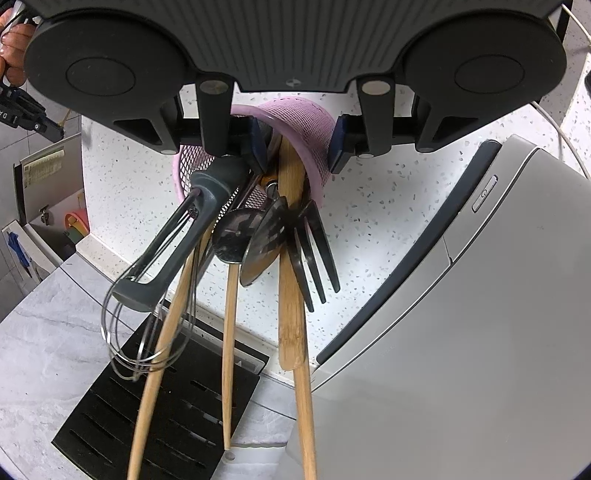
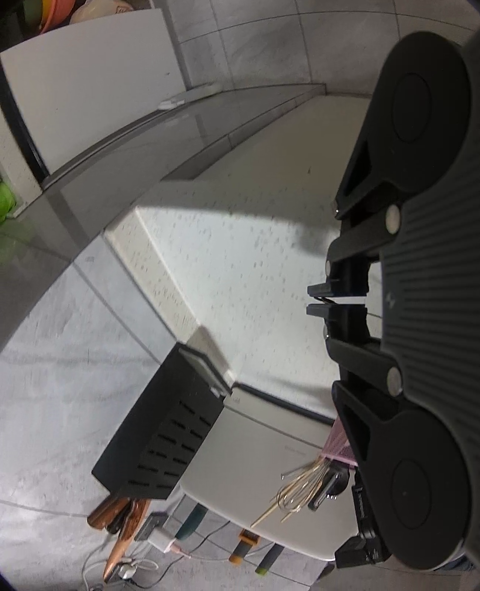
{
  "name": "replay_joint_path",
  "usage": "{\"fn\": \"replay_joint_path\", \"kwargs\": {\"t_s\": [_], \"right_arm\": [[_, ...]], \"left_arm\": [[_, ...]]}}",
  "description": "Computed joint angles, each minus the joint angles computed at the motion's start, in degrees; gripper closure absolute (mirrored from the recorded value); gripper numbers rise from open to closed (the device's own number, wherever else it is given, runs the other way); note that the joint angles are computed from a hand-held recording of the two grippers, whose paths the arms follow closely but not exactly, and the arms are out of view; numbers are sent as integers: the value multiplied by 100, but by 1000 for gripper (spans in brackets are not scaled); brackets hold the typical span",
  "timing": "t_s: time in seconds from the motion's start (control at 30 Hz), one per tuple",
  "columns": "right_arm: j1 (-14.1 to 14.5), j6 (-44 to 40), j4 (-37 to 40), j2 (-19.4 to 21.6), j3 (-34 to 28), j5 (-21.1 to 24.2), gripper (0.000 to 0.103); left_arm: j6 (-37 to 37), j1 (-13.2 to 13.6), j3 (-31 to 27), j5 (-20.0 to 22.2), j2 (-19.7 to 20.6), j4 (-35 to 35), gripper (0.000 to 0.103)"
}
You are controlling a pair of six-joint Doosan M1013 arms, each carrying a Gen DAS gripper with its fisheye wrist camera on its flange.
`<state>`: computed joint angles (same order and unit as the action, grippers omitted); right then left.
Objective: Organize utensils
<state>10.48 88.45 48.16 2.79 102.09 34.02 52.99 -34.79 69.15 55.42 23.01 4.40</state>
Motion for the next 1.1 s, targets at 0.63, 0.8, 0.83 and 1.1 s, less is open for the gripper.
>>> {"fn": "replay_joint_path", "kwargs": {"t_s": [0.63,0.8,0.83,1.1], "right_arm": [[741,-936,-120,358,-819,-676,103],[943,-1545,228,525,-1136,-799,103],[980,-1675,319,559,-1199,-824,103],[1331,-2725,1049,799,-1616,-1086,103]], "left_arm": [[11,45,78,-111,-35,-112,62],[-40,48,68,-96,-24,-75,62],[-47,47,59,-82,-19,-64,62],[-125,9,-47,100,45,107,63]]}}
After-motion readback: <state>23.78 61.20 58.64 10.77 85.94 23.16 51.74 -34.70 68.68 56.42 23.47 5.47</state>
